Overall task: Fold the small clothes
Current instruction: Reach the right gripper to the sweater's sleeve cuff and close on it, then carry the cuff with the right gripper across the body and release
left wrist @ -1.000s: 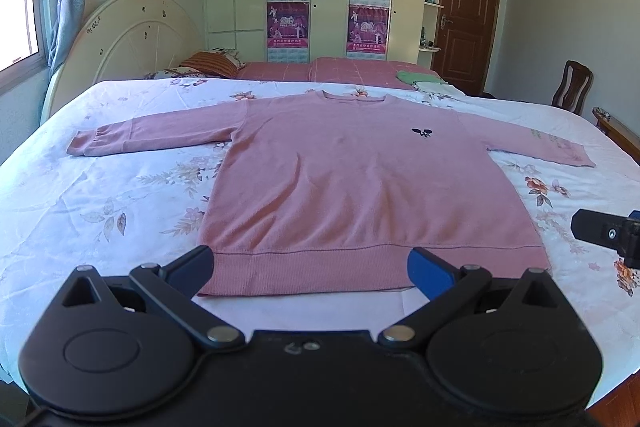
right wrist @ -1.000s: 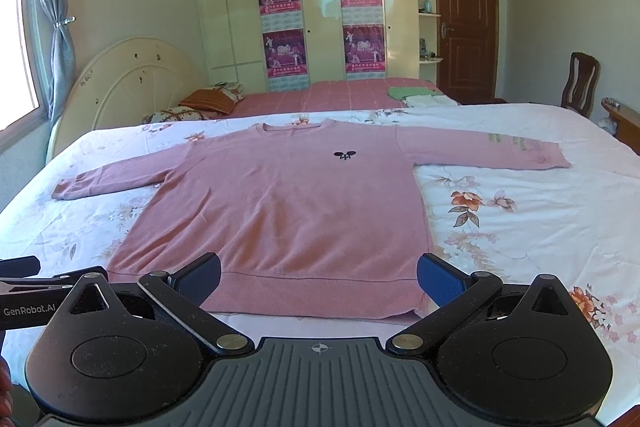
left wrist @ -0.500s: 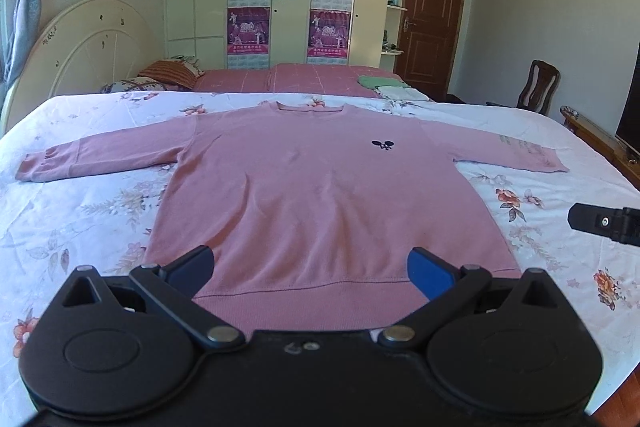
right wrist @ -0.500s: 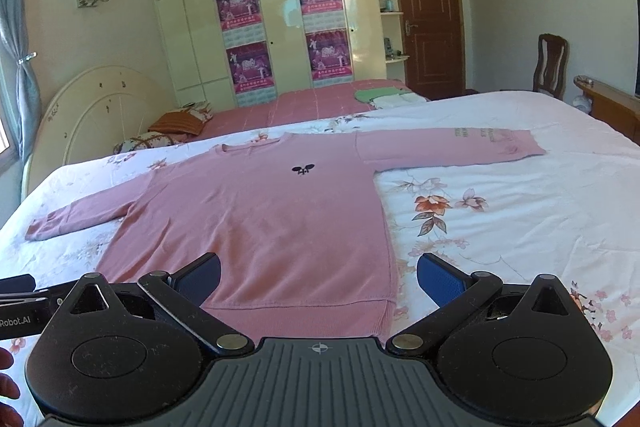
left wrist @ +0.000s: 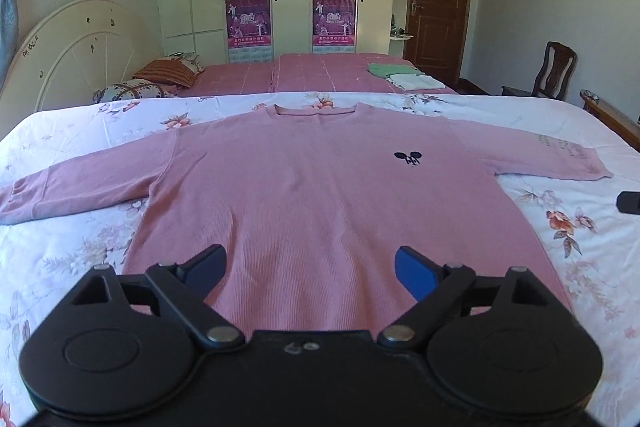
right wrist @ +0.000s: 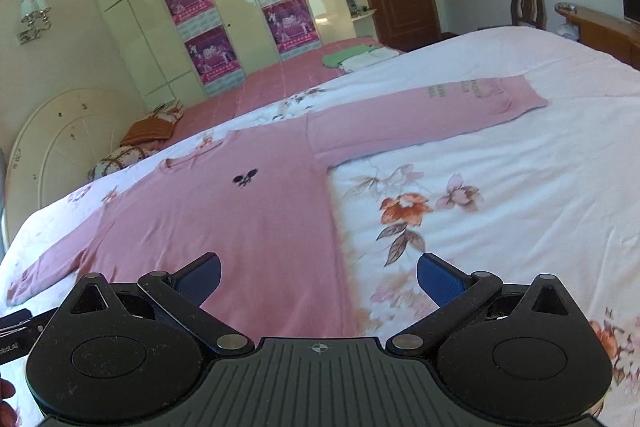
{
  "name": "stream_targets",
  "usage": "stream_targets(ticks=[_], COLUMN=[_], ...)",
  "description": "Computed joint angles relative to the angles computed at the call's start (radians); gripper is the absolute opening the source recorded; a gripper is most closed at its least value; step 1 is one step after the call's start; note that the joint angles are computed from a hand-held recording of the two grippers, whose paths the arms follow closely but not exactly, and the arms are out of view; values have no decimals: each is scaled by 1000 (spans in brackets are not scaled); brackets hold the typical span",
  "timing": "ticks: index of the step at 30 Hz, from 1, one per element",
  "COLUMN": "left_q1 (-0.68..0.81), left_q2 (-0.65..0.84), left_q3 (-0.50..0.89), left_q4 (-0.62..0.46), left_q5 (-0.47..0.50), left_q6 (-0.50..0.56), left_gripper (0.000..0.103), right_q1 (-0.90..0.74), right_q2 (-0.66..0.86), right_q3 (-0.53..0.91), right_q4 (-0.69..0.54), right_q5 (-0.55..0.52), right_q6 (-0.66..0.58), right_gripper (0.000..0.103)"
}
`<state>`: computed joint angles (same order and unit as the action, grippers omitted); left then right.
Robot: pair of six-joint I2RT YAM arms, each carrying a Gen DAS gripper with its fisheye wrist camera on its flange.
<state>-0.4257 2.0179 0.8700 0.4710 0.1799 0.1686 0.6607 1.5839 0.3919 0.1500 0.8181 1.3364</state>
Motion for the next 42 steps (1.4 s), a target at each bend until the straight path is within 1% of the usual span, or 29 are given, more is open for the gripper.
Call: stream_targets(ticks=[2,3,5,6,7,8,9,10,12,13,14,15,16,20,24,26,27,28,29,30,31,32,33,34,35,36,38,40,42], left_q1=[-26,-41,-64,-74,-82,-89,-93,-96,-100,-102,-104,-108,-111,-120,-120,-115,-110,-105,-100,-92,-84,-75,-65,-56,-43,-32,-7,18,36], left_q2=[65,102,169,201,241,272,303,339,397,421,440,466,478,532,577,601,610,620,622,620,616,611,607,603,597,589,576,577,593], left_q3=[84,136,229,274,330,377,426,486,588,636,673,720,740,825,895,938,958,981,988,990,984,974,966,959,946,931,900,893,916], left_q4=[-17,-33,-69,-84,-100,-113,-132,-159,-213,-245,-269,-297,-310,-372,-429,-457,-473,-489,-494,-495,-492,-486,-479,-479,-478,-472,-454,-454,-475], left_q5=[-37,-55,-91,-107,-123,-137,-147,-149,-153,-156,-159,-169,-179,-211,-227,-233,-231,-231,-232,-230,-225,-223,-232,-232,-227,-226,-232,-241,-253], left_q6=[-9,-11,-11,-11,-14,-19,-24,-34,-55,-64,-73,-77,-77,-54,-50,-53,-52,-49,-47,-45,-42,-37,-34,-32,-30,-27,-21,-25,-29], left_gripper=[89,86,84,84,84,84,82,76,70,69,69,69,69,70,71,72,73,74,75,78,83,84,85,85,84,84,84,85,85], right_q1=[-117,-179,-335,-409,-492,-579,-658,-735,-879,-950,-1023,-1099,-1167,-1372,-1500,-1532,-1539,-1544,-1553,-1555,-1548,-1538,-1522,-1508,-1513,-1523,-1457,-1373,-1265], right_q2=[-12,-13,18,47,78,119,157,196,286,332,376,428,468,586,682,719,709,691,683,656,613,593,584,553,540,542,506,453,402], right_q3=[-57,-84,-148,-164,-176,-181,-185,-186,-188,-182,-168,-143,-118,-14,62,68,80,96,112,112,86,34,6,28,75,114,84,47,40], right_q4=[119,185,385,472,548,621,686,751,896,956,999,1037,1053,1032,1011,1068,1039,988,959,928,938,1046,1103,1004,865,766,788,823,805], right_q5=[-22,-46,-109,-146,-192,-239,-285,-332,-417,-459,-504,-557,-601,-729,-862,-902,-902,-898,-905,-890,-855,-828,-799,-762,-760,-770,-689,-642,-590], right_q6=[-105,-158,-288,-346,-397,-440,-476,-509,-565,-589,-604,-613,-617,-583,-540,-549,-578,-614,-649,-669,-697,-734,-756,-774,-752,-721,-780,-820,-843], right_gripper=[103,103,102,86,69,65,65,65,65,64,62,52,46,45,45,43,29,12,9,5,5,5,4,4,5,5,5,5,5])
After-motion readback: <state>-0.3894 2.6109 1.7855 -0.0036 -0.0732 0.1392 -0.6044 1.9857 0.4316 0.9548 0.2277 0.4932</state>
